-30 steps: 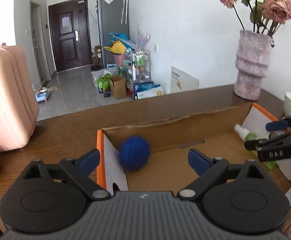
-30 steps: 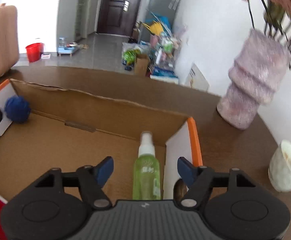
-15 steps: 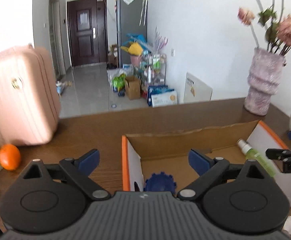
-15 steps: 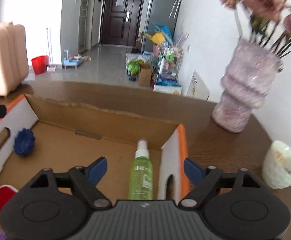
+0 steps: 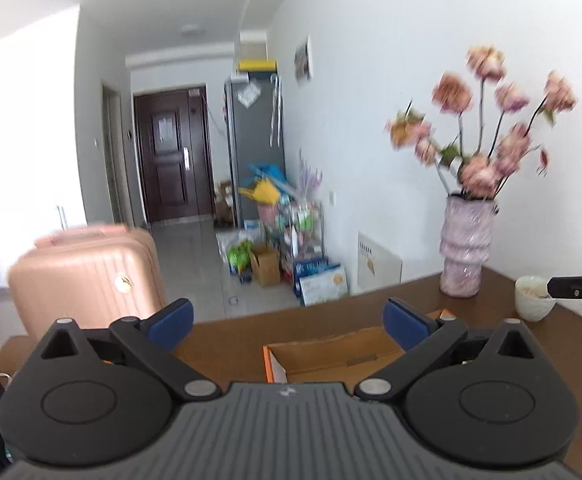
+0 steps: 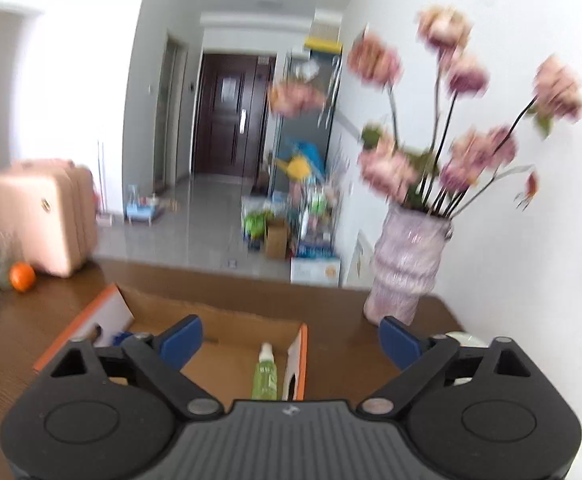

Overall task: Organize rigid objects
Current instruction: 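Withdraw both tools from the box back over the table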

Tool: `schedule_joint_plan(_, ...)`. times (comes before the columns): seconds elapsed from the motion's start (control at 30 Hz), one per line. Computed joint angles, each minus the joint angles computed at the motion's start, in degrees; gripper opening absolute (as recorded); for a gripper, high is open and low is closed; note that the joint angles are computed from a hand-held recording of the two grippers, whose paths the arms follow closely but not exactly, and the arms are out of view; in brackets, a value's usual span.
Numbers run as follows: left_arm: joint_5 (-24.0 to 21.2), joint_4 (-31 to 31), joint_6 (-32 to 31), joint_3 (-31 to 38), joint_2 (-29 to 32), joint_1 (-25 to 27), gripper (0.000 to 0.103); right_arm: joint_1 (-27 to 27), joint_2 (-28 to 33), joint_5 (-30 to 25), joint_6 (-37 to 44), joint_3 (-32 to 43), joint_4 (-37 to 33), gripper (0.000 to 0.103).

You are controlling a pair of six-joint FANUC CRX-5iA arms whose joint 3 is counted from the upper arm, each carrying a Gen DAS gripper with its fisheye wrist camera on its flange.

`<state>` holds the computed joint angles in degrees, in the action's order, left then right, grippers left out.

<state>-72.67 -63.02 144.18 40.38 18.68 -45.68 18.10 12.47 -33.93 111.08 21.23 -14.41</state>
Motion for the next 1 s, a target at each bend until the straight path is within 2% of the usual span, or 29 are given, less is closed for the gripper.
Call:
schedule_joint_plan(0.17, -4.87, -6.45, 0.09, 0.14, -1.05, -6.47, 0.103, -0.58, -7.87, 2.29, 3.79, -6.69, -3.68, 0.098)
schedule_joint_plan(0.3, -7.29, -7.54, 3.42, -1.46, -2.67, -9.50, 0.103, -2.06, -13.30, 1.30, 8.87, -10.71, -9.90, 0.099)
schedule_joint_plan(0.43, -11.02, -10.64, 4.88, -5.08, -4.26, -13.85, 0.103, -6.13, -17.71, -3.18, 19.09, -13.44, -20.93, 0.103)
schedule_joint_plan(0.6, -16.81, -14.22, 8.05, -10.49, -5.26, -19.57, 0.103, -10.34, -22.77, -8.01, 26.40, -19.25, -27.47, 0.103)
schedule_joint_plan(0.77, -18.71, -13.74, 12.86, -15.38, -6.35, -23.01, 0.103, -16.23, -25.43, -12.99, 32.84, -24.46, -34.97, 0.103)
schedule_joint_plan(0.93, -19.90, -12.01, 18.45, -18.38, -6.33, -24.42, 0.103, -13.70, -28.52, -5.04, 32.57, -32.46, -29.59, 0.103)
schedule_joint_plan(1.0, -18.57, -10.34, 20.15, -19.90, -6.67, -24.00, 0.103, -13.65, -29.12, -3.69, 33.05, -34.61, -29.19, 0.103)
